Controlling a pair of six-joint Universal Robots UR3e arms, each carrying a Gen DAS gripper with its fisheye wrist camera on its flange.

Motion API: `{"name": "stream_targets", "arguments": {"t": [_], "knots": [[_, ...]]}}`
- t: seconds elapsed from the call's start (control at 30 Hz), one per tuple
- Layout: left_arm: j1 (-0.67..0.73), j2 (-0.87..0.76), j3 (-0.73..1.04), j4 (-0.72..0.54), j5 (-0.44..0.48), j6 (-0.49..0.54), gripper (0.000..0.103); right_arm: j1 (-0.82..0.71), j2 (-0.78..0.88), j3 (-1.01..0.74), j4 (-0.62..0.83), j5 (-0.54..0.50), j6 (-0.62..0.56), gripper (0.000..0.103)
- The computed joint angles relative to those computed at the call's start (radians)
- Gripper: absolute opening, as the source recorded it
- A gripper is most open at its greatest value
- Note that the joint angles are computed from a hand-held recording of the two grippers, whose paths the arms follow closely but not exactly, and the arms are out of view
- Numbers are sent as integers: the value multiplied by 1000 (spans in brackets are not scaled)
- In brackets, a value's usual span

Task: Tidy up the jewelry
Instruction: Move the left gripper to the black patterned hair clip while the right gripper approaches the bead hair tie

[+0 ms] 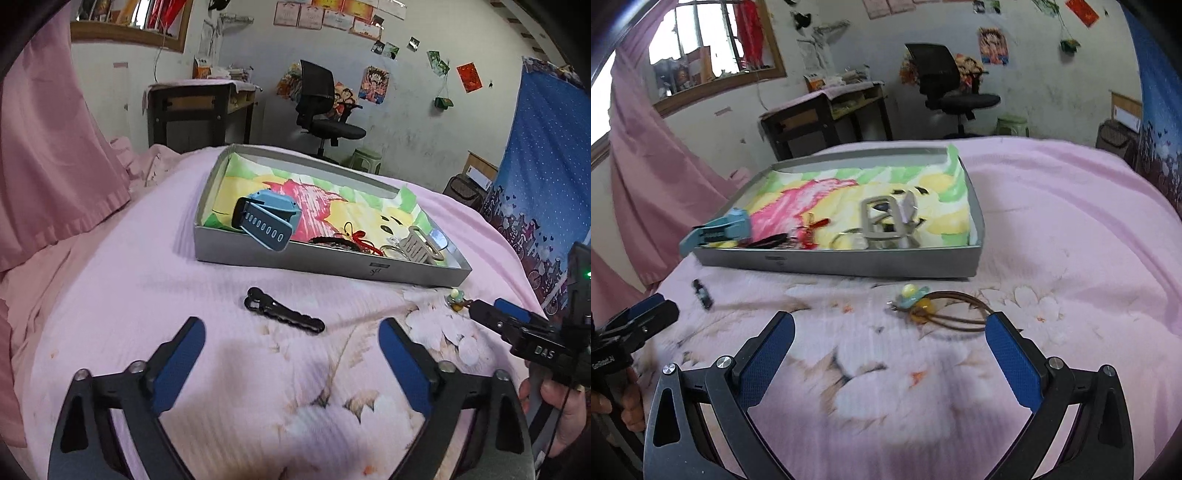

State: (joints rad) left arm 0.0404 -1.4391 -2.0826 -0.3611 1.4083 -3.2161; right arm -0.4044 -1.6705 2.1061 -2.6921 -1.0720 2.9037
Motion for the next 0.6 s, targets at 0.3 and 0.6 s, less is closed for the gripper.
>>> {"name": "stream_targets", "arguments": {"t": [0.3,0.6], "knots": [[9,-119,92,-58,-32,-9,71,70,186,-105,-31,-49,33,60],[-3,-141,88,-40,-10,-17,44,98,253,-133,-43,-71,48,38]]}}
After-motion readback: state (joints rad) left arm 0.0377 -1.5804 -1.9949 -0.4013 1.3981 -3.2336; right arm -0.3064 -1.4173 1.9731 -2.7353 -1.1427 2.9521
